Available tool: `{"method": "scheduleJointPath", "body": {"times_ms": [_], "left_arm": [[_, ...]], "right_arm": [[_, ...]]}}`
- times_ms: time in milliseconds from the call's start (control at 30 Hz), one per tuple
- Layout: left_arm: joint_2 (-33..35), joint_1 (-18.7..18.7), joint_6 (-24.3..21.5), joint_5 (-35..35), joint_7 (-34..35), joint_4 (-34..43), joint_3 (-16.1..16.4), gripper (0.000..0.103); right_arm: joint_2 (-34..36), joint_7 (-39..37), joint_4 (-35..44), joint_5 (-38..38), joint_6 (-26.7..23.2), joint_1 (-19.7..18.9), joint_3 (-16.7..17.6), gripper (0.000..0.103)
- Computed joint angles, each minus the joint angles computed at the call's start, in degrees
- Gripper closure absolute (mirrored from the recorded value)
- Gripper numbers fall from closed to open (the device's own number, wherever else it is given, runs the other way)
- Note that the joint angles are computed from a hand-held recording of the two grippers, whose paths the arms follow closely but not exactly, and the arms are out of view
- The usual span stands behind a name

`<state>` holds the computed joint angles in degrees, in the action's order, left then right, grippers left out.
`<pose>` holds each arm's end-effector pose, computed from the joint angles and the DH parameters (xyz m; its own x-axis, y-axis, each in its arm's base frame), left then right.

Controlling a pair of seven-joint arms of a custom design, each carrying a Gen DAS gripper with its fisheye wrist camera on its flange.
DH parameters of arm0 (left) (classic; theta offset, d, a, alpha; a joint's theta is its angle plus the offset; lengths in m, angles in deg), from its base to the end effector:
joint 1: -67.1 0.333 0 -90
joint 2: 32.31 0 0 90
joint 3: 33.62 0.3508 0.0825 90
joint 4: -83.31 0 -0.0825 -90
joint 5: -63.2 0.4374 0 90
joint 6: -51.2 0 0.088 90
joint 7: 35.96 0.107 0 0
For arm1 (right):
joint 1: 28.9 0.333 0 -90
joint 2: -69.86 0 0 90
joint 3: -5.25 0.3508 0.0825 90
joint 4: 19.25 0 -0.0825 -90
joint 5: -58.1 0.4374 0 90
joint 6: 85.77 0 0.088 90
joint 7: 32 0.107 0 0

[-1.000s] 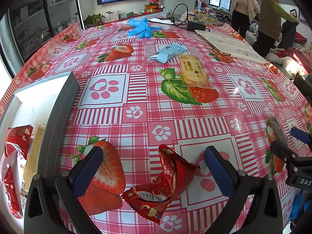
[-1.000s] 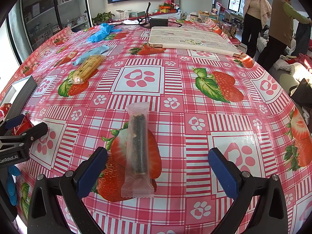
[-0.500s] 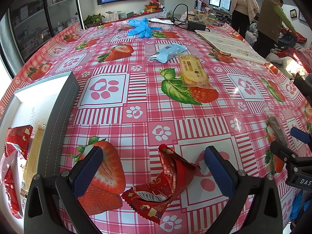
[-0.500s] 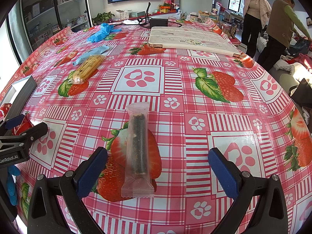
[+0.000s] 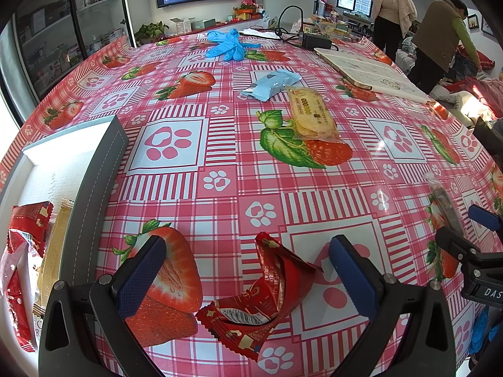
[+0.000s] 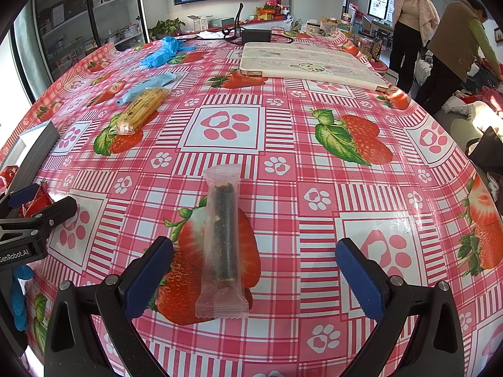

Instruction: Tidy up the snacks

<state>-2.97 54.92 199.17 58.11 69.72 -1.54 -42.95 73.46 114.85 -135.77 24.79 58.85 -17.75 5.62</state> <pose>0.7622 -0.2700 0.4584 -0.5183 -0.8552 0.0054 -0.7027 0.4222 -0.5727 0.6336 0.1346 0.4675 -0.3776 -0.9259 0.0092 -0.7685 0.3078 -0.5609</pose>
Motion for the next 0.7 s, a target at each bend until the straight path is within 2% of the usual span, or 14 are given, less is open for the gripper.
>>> {"method": "scheduleJointPath", "body": {"times_ms": [100,167,267,333,400,467,533,567,600,633,667,700], "left_arm": [[-0.08,-0.01,-0.15,0.05,0.06,-0.07,0.03,0.0],[0.04,-0.15,-1.29,0.39,-0.07,0.48,0.22,0.0],[0.99,-0.64,-6.26,1.45,-0.77,3.44,0.65,0.0],[1.61,-0.65,-9.59,1.85,-0.19,5.4,0.4,0.004],[1.7,-0.51,-11.44,1.88,1.32,6.3,-0.1,0.013],[1.69,-0.28,-12.78,1.42,2.85,6.79,-0.65,0.021],[1.48,-0.22,-13.52,1.02,4.09,6.87,-0.97,0.033],[1.08,-0.03,-13.67,0.57,5.21,6.52,-1.35,0.049],[0.66,0.01,-13.8,0.31,5.98,6.1,-1.5,0.071],[0.42,0.03,-14.34,0.07,6.58,6.0,-1.6,0.077],[0.21,0.39,-15.87,-0.82,7.47,6.13,-2.01,0.079],[0.04,0.5,-16.48,-1.4,7.81,6.11,-2.1,0.08]], "right_arm": [[0.19,-2.1,0.65,1.94,-1.05,-0.13,0.15,0.0],[1.11,-6.36,2.78,6.7,-4.02,-0.44,0.39,0.0],[2.75,-12.36,6.26,13.15,-8.63,-0.87,0.6,0.0],[3.54,-14.89,7.82,15.41,-10.57,-0.98,0.57,0.0],[4.25,-17.27,9.21,17.49,-12.09,-1.13,0.56,0.002],[4.81,-19.13,10.47,18.53,-12.94,-1.18,0.51,0.011],[5.59,-20.6,12.24,19.65,-14.45,-1.14,0.55,0.027],[5.84,-21.08,12.82,20.01,-14.95,-1.08,0.57,0.032],[6.03,-21.51,13.35,20.28,-15.36,-0.97,0.61,0.044],[6.14,-21.75,13.68,20.4,-15.43,-0.82,0.65,0.064],[6.09,-21.8,13.74,20.43,-15.26,-0.63,0.7,0.078],[5.98,-21.68,13.6,20.66,-15.17,-0.51,0.73,0.085]]}}
